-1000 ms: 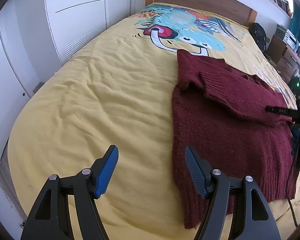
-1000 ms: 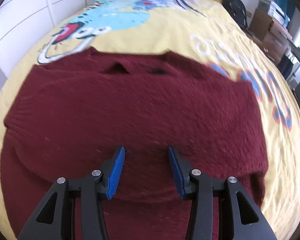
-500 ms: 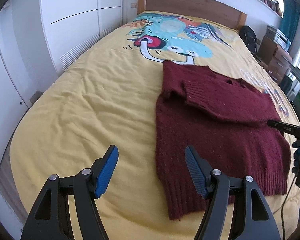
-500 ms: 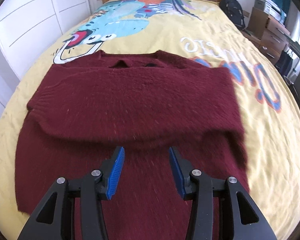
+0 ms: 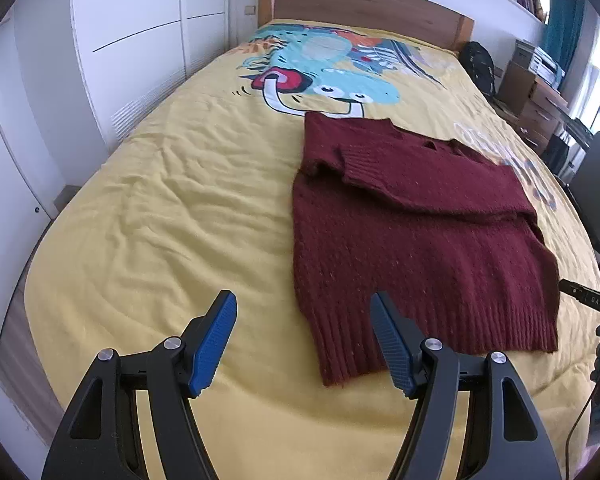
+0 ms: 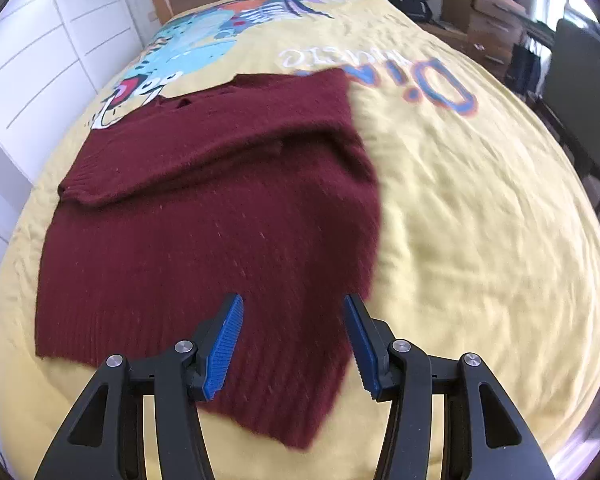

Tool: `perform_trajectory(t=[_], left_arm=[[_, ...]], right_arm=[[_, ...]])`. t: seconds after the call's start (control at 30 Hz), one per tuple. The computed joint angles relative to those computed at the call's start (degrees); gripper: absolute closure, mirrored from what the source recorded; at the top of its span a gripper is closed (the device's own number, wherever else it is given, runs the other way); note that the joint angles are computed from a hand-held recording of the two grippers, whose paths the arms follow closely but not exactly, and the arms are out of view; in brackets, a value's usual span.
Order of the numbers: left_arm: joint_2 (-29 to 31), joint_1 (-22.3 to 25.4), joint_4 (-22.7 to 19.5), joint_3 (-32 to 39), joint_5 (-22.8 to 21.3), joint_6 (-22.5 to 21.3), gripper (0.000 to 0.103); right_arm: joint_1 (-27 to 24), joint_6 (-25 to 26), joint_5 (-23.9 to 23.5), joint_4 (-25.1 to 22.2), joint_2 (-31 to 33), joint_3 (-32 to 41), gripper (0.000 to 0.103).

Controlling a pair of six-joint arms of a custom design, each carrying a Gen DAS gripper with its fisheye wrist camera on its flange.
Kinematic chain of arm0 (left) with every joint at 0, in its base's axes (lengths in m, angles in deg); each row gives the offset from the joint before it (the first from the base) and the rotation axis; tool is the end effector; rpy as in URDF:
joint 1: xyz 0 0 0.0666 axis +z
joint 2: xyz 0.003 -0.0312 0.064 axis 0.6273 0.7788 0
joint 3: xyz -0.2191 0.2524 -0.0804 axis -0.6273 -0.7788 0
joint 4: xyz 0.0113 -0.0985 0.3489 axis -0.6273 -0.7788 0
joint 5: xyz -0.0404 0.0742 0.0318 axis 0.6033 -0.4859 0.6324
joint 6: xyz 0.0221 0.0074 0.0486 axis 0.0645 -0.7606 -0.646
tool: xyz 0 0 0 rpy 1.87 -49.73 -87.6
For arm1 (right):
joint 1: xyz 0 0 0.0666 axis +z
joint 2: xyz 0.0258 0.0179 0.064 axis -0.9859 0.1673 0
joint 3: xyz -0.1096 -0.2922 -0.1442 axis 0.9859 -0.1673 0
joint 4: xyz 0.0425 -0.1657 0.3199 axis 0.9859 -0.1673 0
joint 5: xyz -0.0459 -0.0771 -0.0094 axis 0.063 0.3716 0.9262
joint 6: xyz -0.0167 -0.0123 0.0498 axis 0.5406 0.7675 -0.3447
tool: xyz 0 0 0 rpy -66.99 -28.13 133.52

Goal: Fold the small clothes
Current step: 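Grasp the sweater hem with the right tool while the left tool grasps the hem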

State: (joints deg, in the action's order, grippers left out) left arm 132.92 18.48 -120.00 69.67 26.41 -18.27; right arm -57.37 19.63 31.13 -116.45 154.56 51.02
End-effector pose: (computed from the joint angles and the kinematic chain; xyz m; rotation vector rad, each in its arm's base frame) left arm 0.5586 -0.2033 0.4317 0.0152 2.5071 -0.1164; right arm 0.5867 0.2435 0.3727 0.2235 2.6390 0.1476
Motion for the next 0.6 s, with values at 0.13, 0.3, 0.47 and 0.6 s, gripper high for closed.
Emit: perform_trajectory(t=[0.13, 0.3, 0.47, 0.6], left_arm=[[0.2, 0.0, -1.9, 0.1, 2.7, 1.2, 0.039], [2.8, 0.2, -4.0, 1.9, 6.3, 3.5, 0.039], [6.1, 0.4, -5.6, 4.4, 8.3, 5.5, 0.039], [9.4, 0.4, -7.8, 7.4, 8.2, 5.7, 0.039]], right_arm=[[-0.1, -2.4, -2.4, 4.9, -6.2, -11.0, 0.049], [-0.3, -4.1, -5.3, 8.5, -9.8, -18.6, 0.049], [-0.5, -5.1, -7.2, 10.7, -10.6, -22.1, 0.049], [-0.8, -4.9, -8.4, 10.9, -10.1, -22.6, 0.049]])
